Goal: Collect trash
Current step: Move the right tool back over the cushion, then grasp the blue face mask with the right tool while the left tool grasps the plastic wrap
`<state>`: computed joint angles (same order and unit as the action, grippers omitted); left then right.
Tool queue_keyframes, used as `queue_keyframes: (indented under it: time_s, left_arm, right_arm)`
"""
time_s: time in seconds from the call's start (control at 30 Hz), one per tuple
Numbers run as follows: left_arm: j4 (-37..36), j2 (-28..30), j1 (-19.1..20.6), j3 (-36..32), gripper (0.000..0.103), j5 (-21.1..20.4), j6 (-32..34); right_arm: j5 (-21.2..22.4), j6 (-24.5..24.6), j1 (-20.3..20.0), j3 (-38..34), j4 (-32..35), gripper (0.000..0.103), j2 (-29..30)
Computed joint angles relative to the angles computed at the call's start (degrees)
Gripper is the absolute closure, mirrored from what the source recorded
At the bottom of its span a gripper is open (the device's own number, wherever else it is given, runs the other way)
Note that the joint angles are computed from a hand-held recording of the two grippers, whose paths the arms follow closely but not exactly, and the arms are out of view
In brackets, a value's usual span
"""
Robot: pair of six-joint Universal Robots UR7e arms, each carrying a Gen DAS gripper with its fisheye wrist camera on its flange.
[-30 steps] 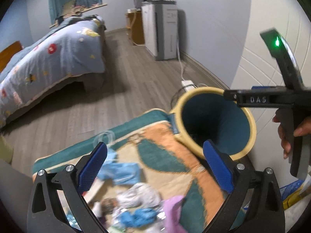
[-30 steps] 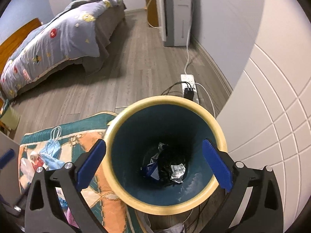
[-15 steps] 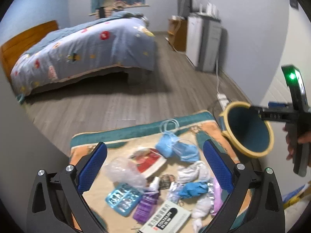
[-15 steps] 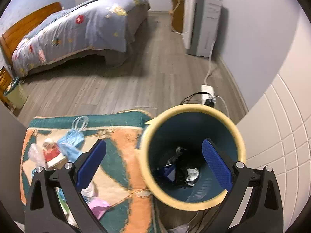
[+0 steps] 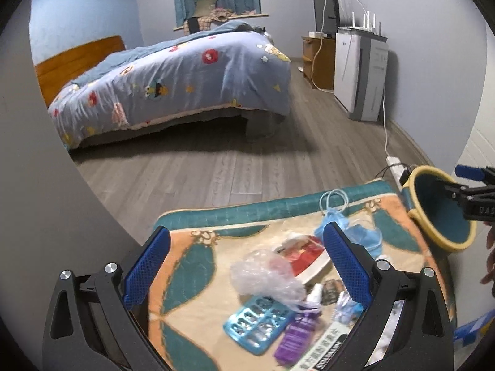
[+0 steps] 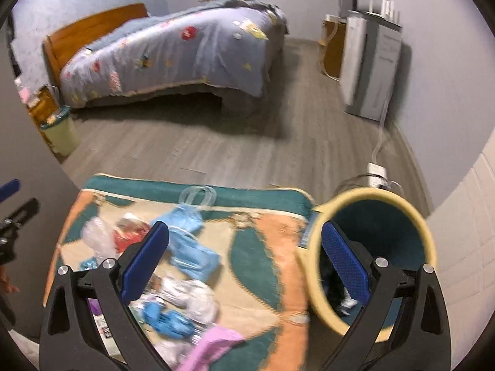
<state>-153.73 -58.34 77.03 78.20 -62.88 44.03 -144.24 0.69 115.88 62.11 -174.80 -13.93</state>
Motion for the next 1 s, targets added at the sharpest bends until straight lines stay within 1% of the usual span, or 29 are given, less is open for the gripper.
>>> queue_keyframes:
  time_s: [0.03, 0.1, 0.17, 0.23, 0.3, 0.43, 0.5, 0.6, 0.7, 0.77, 0.8, 0.87, 0.93, 1.0]
  left_arm:
    - [0.28, 0.30, 0.05, -0.33, 0.005, 0.34, -0.10]
    - [2.08, 0.83, 0.56, -1.72, 0.005, 0.35, -0.82]
    - [3.18, 1.15, 1.19, -2.76, 0.005, -0.51, -1.66]
    - [4.56, 1.55, 1.85, -3.85, 0.005, -1.22, -1.96]
    - [4.60, 2.10, 2.37, -4.39, 0.005, -1.02, -1.42]
    - [5.05, 3.37, 3.19, -5.20, 0.005, -1.03, 0.48]
    - [4.97, 4.08, 3.55, -5.48, 0.005, -0.91, 1.46]
    - [7.15, 5.07, 4.06, -6.11, 0.005, -0.41, 1.97]
    - [6.92, 6.11, 4.33, -6.39, 0.005, 0.96, 3.90]
    - [7.52, 6.84, 4.59, -6.93, 0.005, 1.21, 3.28]
    - [9.02, 7.48, 4.82, -7.78, 0.005, 1.32, 1.77]
    - [10.82, 8.31, 4.98, -8.71, 0.005, 1.41, -0.04]
    - [11.31, 8.67, 5.04, -8.79, 0.005, 1.11, -0.27]
    - [12.30, 9.20, 5.05, -9.10, 0.005, 1.14, -0.37]
  right_arm:
    - [0.14, 0.33, 0.10, -0.71, 1.19, 0.006, 0.41]
    - [-0.18, 1.45, 0.14, -3.65, 5.88, 0.006, 1.95]
    - [-0.16, 0.90, 0.13, -6.00, 8.20, 0.006, 3.42]
    - [0.61, -0.65, 0.02, -7.75, 8.72, 0.006, 4.75]
    - [1.23, -1.90, -0.09, -10.04, 9.62, 0.006, 6.35]
    - [2.89, -1.42, -0.81, -12.97, 14.71, 0.006, 8.05]
    - [1.75, -2.01, -0.92, -14.69, 14.84, 0.006, 9.44]
    - [1.37, -2.47, -1.27, -17.39, 17.32, 0.006, 11.22]
    - [0.02, -1.74, -1.64, -20.39, 22.36, 0.006, 13.13]
    - [-0.39, -1.40, -2.02, -21.46, 24.92, 0.006, 13.87]
    - [-0.46, -1.16, -2.17, -21.67, 25.67, 0.006, 14.02]
    - [0.29, -0.40, -2.53, -22.51, 27.01, 0.006, 14.56]
    - [1.26, 0.65, -2.91, -23.38, 28.54, 0.006, 14.97]
    - [1.23, 1.97, -3.16, -24.90, 30.93, 0.006, 15.80]
